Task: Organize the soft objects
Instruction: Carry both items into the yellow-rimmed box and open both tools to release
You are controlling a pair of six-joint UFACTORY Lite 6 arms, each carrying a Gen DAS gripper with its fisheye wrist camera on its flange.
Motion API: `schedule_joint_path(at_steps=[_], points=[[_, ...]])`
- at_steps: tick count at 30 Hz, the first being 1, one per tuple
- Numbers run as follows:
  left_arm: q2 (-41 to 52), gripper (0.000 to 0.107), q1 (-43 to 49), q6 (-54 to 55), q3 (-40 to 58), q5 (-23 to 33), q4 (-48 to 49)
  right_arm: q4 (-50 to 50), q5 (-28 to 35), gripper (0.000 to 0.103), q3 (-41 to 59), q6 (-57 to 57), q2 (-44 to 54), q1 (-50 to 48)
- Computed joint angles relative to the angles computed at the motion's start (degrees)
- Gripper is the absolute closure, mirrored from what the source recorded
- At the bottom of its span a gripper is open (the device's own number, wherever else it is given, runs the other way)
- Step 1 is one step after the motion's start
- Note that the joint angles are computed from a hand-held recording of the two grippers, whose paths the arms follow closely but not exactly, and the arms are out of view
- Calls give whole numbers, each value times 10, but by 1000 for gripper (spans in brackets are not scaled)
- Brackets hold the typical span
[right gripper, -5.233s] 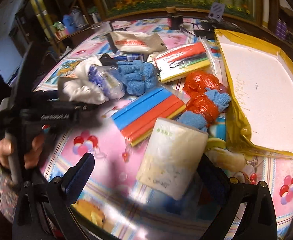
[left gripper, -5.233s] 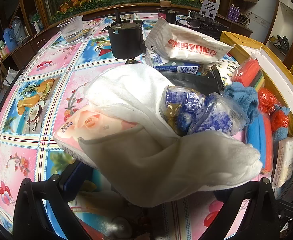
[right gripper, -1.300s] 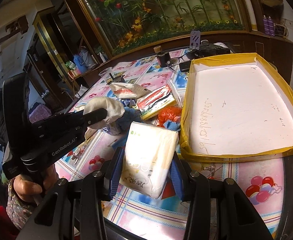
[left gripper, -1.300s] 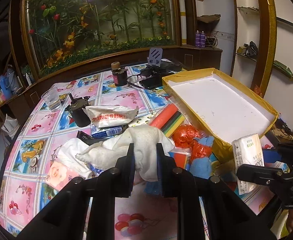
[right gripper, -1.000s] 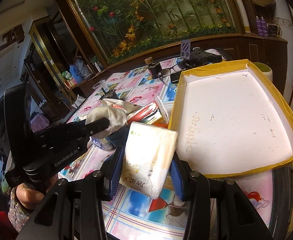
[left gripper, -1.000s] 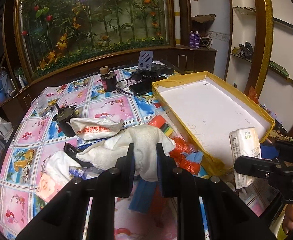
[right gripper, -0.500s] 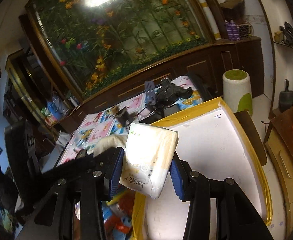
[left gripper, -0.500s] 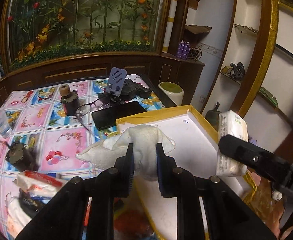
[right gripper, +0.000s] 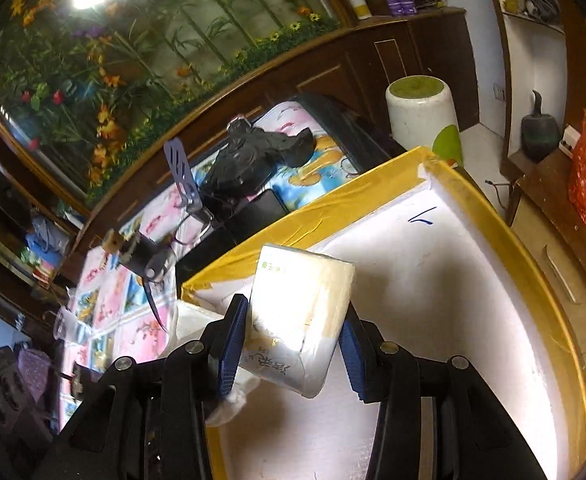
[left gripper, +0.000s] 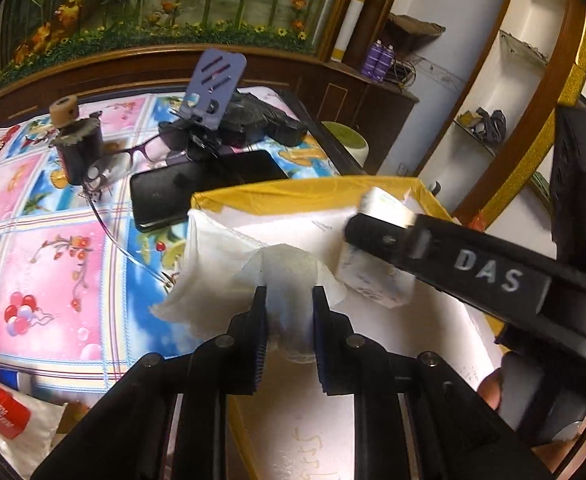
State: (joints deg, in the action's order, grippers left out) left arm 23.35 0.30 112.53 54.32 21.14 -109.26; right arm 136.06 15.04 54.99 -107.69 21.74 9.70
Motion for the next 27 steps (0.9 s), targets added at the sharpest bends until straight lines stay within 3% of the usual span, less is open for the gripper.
schedule_joint_path(at_steps=[3,7,12,14,17,27], points=[[7,89,-7,31,-3,-8,-31,-3,11,56,2,-1,10,3],[8,88,-10,46,-8,-8,-49,88,13,54,-10,-86,10,8],[9,74,-3,32,-7,-9,-45,4,14,48,-2,-6,19,4],[10,70,4,20,-6,1,-32,-8,15,38,-7,4,12,5],[-7,58,0,67,-24,-9,-83,49,20,37,-32,-49,-15,11],[-129,54,-5,176,-111,-13,-186,291,36,37,-137,-260,-141,52]])
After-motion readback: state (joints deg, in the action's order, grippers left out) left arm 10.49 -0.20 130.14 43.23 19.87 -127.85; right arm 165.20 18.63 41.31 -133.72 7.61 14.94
